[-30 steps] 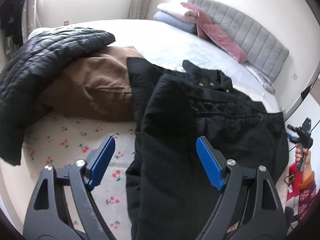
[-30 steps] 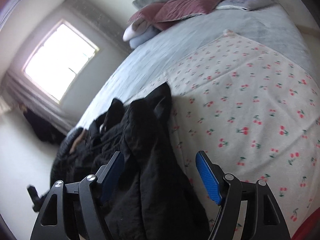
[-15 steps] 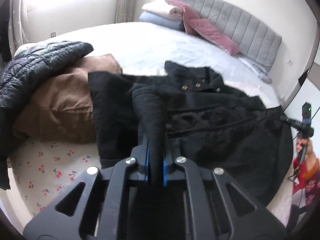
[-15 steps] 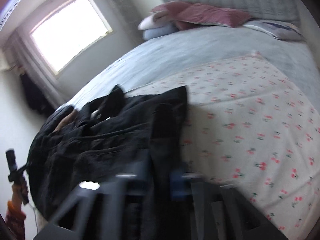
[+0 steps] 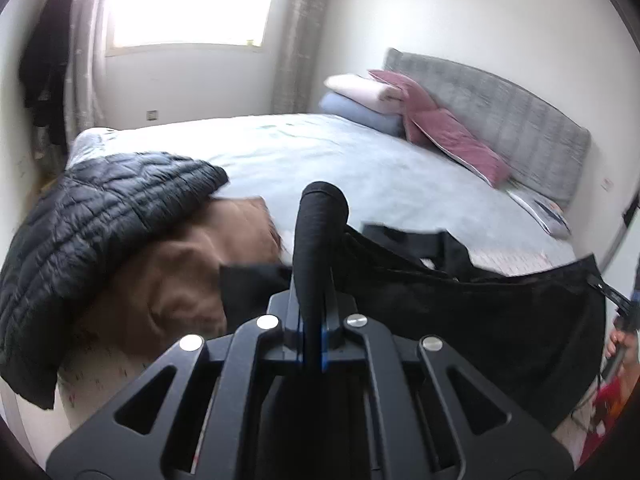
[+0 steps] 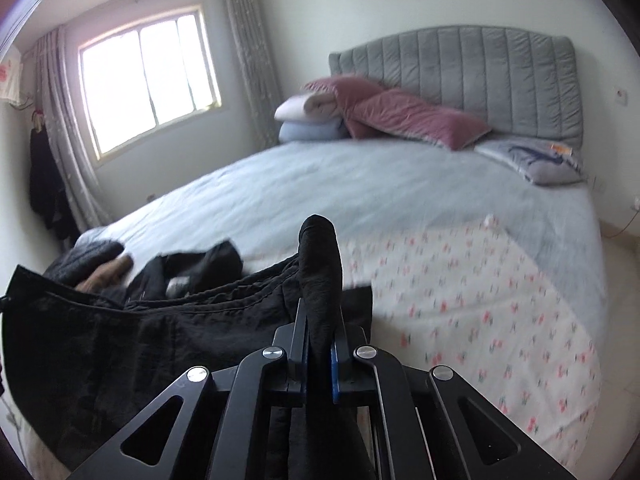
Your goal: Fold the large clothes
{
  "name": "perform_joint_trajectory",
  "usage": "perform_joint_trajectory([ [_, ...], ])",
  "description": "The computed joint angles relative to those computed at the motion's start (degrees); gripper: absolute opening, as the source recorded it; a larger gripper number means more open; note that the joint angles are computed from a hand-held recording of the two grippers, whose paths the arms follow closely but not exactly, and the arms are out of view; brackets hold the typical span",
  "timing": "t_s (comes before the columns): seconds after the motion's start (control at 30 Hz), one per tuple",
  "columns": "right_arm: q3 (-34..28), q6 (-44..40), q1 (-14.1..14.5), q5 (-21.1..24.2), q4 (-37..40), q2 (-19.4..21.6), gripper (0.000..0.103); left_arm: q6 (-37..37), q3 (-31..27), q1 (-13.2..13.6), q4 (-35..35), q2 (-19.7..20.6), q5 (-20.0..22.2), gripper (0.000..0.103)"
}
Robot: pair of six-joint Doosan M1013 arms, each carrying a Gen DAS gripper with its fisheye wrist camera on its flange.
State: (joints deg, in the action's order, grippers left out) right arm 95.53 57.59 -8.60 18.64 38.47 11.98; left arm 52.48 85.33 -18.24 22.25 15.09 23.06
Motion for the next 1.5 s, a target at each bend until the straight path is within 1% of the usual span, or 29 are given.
perform_joint_trajectory([
  [0.07, -2.2, 4.1, 0.5, -1.1, -2.6, 1.4, 0.006, -4.8, -2.5, 0.0, 4.5, 1.7, 1.1, 0.007],
  [0.1, -3.0, 5.8, 0.7, -1.3, -3.9, 1.9, 0.006, -6.0, -3.5, 0.1, 5.6, 2.5, 1.6, 0.007],
  [0.17, -5.8, 12.3, 1.3, -2.4, -8.8, 3.9, 0.006, -9.1, -6.9, 0.1, 8.8, 4.8, 3.3, 0.007],
  [0.2, -6.7, 14.0, 1.5, -2.7, -10.1, 4.5, 0.006, -10.3, -8.1, 0.0, 10.2, 5.7, 3.8, 0.007],
  [0.27, -9.3, 21.5, 2.1, -3.3, -16.5, 6.4, 0.006, -12.9, -11.7, -0.2, 13.4, 8.2, 5.7, 0.007],
  [0.33, -12.3, 33.1, 3.0, -3.8, -27.8, 8.7, 0.006, -15.1, -14.2, -0.6, 16.6, 10.1, 7.3, 0.007],
  [0.37, -13.2, 36.5, 3.3, -3.8, -31.0, 9.3, 0.006, -16.5, -16.2, -0.8, 18.9, 11.6, 8.5, 0.007],
  [0.4, -14.9, 42.9, 3.7, -3.7, -37.1, 10.6, 0.006, -17.3, -17.5, -1.0, 20.2, 12.6, 9.4, 0.007],
  [0.47, -17.4, 52.5, 4.4, -3.3, -46.8, 12.6, 0.006, -19.2, -20.2, -1.1, 22.8, 14.8, 11.1, 0.007],
  [0.5, -18.2, 55.5, 4.7, -3.1, -50.0, 13.3, 0.006, -20.3, -21.7, -1.2, 24.3, 16.1, 12.2, 0.007],
  [0.57, -20.9, 63.8, 5.6, -1.7, -59.7, 15.5, 0.006, -20.5, -24.9, -1.3, 25.5, 18.7, 14.8, 0.007],
  [0.63, -23.3, 66.7, 6.3, 0.6, -64.0, 17.5, 0.006, -19.6, -27.1, -1.3, 25.7, 20.8, 17.0, 0.007],
  [0.73, -26.0, 66.5, 6.8, 3.8, -65.1, 20.2, 0.006, -17.9, -30.0, -1.4, 26.3, 23.9, 20.6, 0.007],
  [0.83, -28.2, 65.7, 7.2, 7.5, -65.8, 22.6, 0.006, -15.8, -32.2, -1.4, 24.9, 26.0, 23.4, 0.008],
  [0.9, -29.6, 65.5, 7.4, 10.4, -66.7, 24.1, 0.006, -13.4, -34.5, -1.5, 23.7, 27.7, 26.4, 0.009],
  [1.0, -32.8, 64.0, 7.6, 16.7, -66.4, 26.5, 0.008, -8.3, -39.9, -1.5, 20.5, 30.7, 32.9, 0.018],
  [1.03, -33.7, 63.0, 7.6, 18.5, -65.6, 27.0, 0.010, -7.8, -40.7, -1.5, 20.1, 31.1, 34.4, 0.024],
  [1.07, -34.1, 63.2, 7.5, 19.5, -65.9, 27.1, 0.015, -8.0, -41.0, -1.6, 20.3, 31.1, 35.4, 0.027],
  [1.1, -33.9, 64.1, 7.5, 20.2, -66.7, 26.9, 0.018, -9.2, -40.0, -1.6, 20.8, 30.3, 35.0, 0.034],
  [1.13, -33.4, 64.6, 7.3, 20.1, -66.7, 26.4, 0.028, -10.4, -38.7, -1.7, 21.6, 29.3, 34.1, 0.047],
  [1.17, -32.6, 64.9, 7.0, 19.9, -66.5, 25.7, 0.041, -11.6, -36.7, -1.9, 23.3, 27.8, 33.0, 0.056],
  [1.2, -32.2, 65.0, 6.9, 19.9, -66.2, 25.2, 0.048, -11.9, -35.0, -1.9, 24.0, 26.7, 31.6, 0.073],
  [1.23, -30.8, 64.2, 6.5, 18.9, -64.7, 24.0, 0.058, -11.9, -33.2, -1.9, 24.2, 25.3, 30.0, 0.080],
  [1.27, -29.2, 62.0, 5.9, 17.4, -61.8, 22.6, 0.062, -10.7, -31.5, -1.9, 23.2, 23.9, 28.7, 0.080],
  [1.3, -28.3, 60.4, 5.6, 16.8, -59.9, 21.7, 0.064, -8.5, -30.1, -1.8, 20.9, 22.5, 28.0, 0.081],
  [1.33, -27.2, 56.9, 5.1, 16.8, -56.0, 20.5, 0.066, -5.7, -29.3, -1.6, 18.0, 21.6, 27.9, 0.082],
  [1.4, -25.5, 51.7, 4.2, 17.3, -49.0, 18.6, 0.068, 0.2, -27.1, -1.4, 11.5, 19.3, 28.4, 0.084],
  [1.43, -24.1, 47.6, 3.2, 17.8, -42.5, 17.2, 0.069, 2.3, -25.7, -1.3, 8.9, 18.1, 28.2, 0.085],
  [1.5, -22.3, 42.5, 2.0, 18.8, -34.2, 15.5, 0.072, 6.8, -21.9, -0.9, 2.5, 15.1, 27.8, 0.087],
])
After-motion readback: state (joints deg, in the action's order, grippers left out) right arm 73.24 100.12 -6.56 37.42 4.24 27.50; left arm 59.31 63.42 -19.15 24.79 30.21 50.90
